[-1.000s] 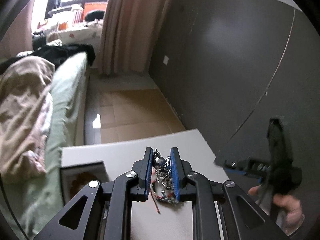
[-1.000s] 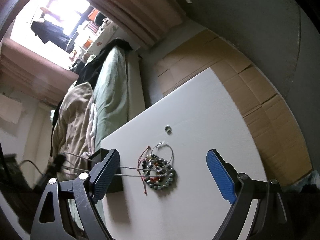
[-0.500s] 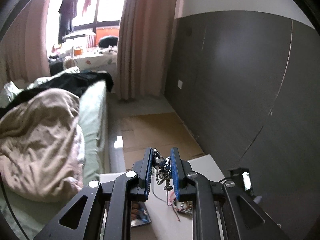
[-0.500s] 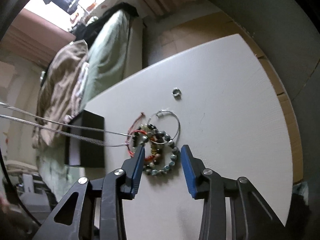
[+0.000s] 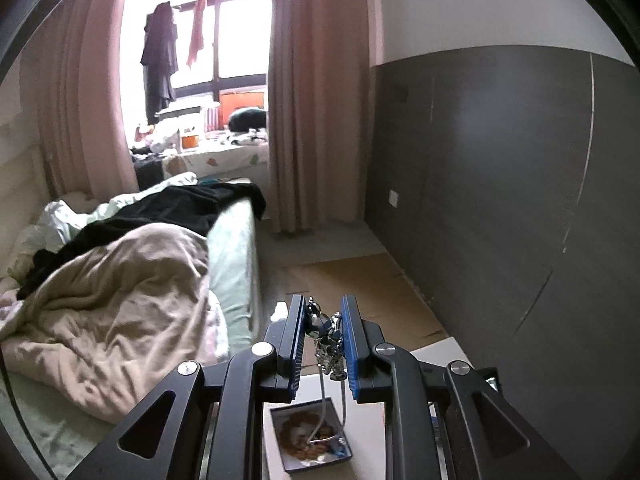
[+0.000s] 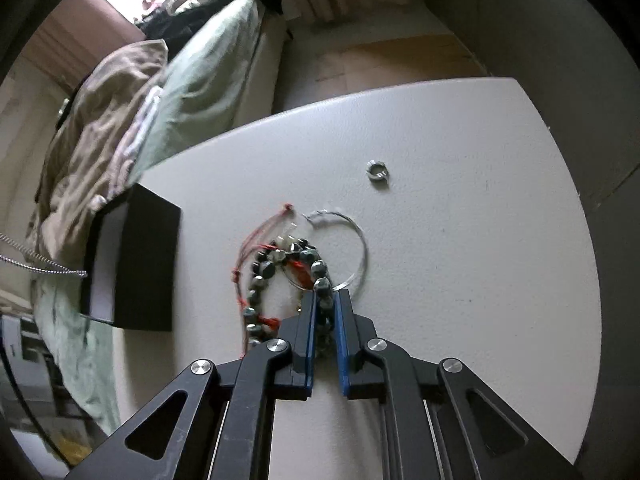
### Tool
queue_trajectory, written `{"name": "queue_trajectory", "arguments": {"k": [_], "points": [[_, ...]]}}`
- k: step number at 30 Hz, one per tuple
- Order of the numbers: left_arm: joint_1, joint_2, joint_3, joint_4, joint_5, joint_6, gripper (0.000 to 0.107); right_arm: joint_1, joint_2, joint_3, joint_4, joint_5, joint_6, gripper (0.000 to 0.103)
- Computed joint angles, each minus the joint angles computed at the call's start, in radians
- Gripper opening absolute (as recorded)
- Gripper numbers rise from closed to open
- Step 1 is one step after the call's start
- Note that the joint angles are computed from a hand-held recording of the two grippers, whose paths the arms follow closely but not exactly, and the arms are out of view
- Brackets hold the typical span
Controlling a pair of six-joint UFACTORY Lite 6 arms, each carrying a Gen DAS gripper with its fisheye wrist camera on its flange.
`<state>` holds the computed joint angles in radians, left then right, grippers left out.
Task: Organize jewelry
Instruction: 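Carry the silver chain toward the box with the left tool while the right tool grasps the dark beaded bracelet, then lower the silver chain into the box with the left tool while the right tool carries the bracelet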
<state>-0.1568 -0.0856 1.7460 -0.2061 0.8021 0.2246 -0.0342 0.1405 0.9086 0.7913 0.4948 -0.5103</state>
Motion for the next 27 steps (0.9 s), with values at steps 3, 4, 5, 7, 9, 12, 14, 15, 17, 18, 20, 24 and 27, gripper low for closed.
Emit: {"name": "queue_trajectory", "arguments": {"k": [3, 4, 5, 7, 9, 12, 14, 15, 17, 18, 20, 24, 27], "points": [[0.026, -0.003, -0.010, -0.018, -0.003, 0.023, 0.018, -0.026, -0.069, -0.025, 0.123, 0.048, -0.110, 0.010], [0.027, -0.005, -0.017, -0.016, -0.008, 0.023, 0.018, -0.035, -0.086, -0.031, 0.149, 0.065, -0.134, 0.010], [0.034, -0.008, -0.032, -0.021, -0.018, 0.029, 0.018, -0.041, -0.099, -0.033, 0.174, 0.080, -0.154, 0.010], [0.041, -0.014, -0.046, -0.031, -0.025, 0.032, 0.018, -0.049, -0.136, -0.043, 0.213, 0.109, -0.181, 0.010], [0.052, -0.019, -0.073, -0.048, -0.041, 0.049, 0.018, -0.059, -0.174, -0.051, 0.218, 0.130, -0.183, 0.010], [0.066, -0.027, -0.115, -0.073, -0.060, 0.070, 0.018, -0.093, -0.255, -0.076, 0.239, 0.171, -0.202, 0.010], [0.069, -0.026, -0.143, -0.087, -0.073, 0.080, 0.018, -0.107, -0.287, -0.078, 0.265, 0.193, -0.215, 0.010], [0.069, -0.026, -0.163, -0.087, -0.087, 0.083, 0.018, -0.116, -0.300, -0.082, 0.275, 0.202, -0.224, 0.010], [0.073, -0.021, -0.193, -0.094, -0.109, 0.093, 0.018, -0.137, -0.322, -0.081, 0.298, 0.222, -0.240, 0.010], [0.081, -0.016, -0.201, -0.110, -0.114, 0.107, 0.018, -0.151, -0.330, -0.083, 0.317, 0.237, -0.257, 0.010], [0.091, -0.015, -0.231, -0.138, -0.137, 0.127, 0.018, -0.178, -0.332, -0.086, 0.355, 0.270, -0.284, 0.010], [0.095, -0.007, -0.272, -0.169, -0.166, 0.151, 0.018, -0.215, -0.330, -0.089, 0.395, 0.317, -0.316, 0.010], [0.096, 0.005, -0.302, -0.189, -0.194, 0.169, 0.018, -0.215, -0.322, -0.087, 0.422, 0.327, -0.333, 0.010]]}}
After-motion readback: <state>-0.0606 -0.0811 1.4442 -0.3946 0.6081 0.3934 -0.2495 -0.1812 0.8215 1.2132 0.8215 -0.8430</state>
